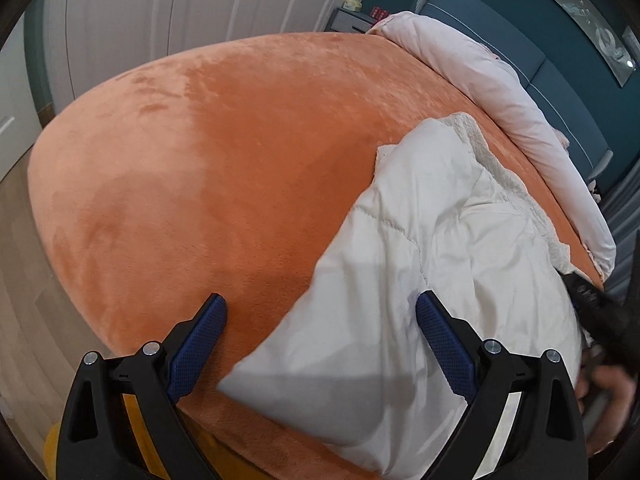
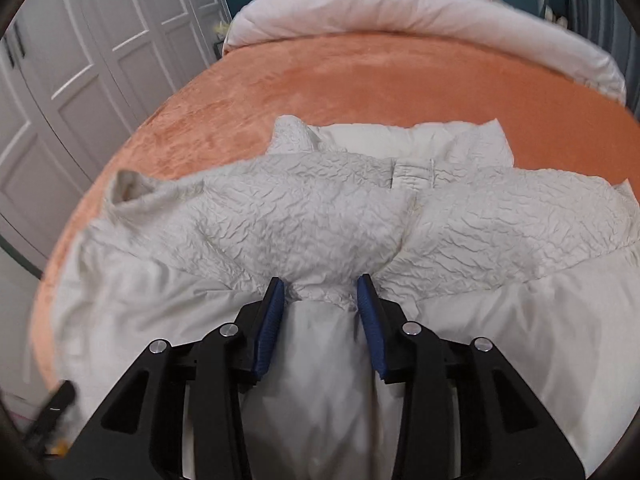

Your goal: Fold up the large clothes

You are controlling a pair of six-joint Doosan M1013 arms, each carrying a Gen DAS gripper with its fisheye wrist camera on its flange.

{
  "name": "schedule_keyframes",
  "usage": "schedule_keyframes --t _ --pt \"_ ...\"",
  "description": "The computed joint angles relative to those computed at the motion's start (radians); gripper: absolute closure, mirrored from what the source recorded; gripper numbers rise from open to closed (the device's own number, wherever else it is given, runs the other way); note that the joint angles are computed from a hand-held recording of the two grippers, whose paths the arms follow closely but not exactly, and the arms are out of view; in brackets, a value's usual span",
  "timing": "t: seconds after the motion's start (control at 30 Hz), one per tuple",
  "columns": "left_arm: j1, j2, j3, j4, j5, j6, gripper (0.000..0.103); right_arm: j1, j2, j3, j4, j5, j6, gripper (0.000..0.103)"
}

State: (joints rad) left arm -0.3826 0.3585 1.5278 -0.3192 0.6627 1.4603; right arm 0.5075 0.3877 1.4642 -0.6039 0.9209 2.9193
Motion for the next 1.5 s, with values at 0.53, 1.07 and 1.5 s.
schedule_keyframes --t 0.53,1.07,1.5 --pt "0.018 0.051 -0.052 -0.32 0.057 0.255 0.056 0.01 0.007 0.028 -0.08 -0.025 0.067 0.066" --pt "-0.059 -0.063 -0.105 -0.158 0.107 0.224 0.097 0.041 -0.105 0.101 -0.101 -0.065 0.157 0.066" --pt "-0.106 -0.098 -0.124 -0.125 0.109 0.24 0.099 0.031 -0.156 0.197 0.011 -0.199 0.133 0.071"
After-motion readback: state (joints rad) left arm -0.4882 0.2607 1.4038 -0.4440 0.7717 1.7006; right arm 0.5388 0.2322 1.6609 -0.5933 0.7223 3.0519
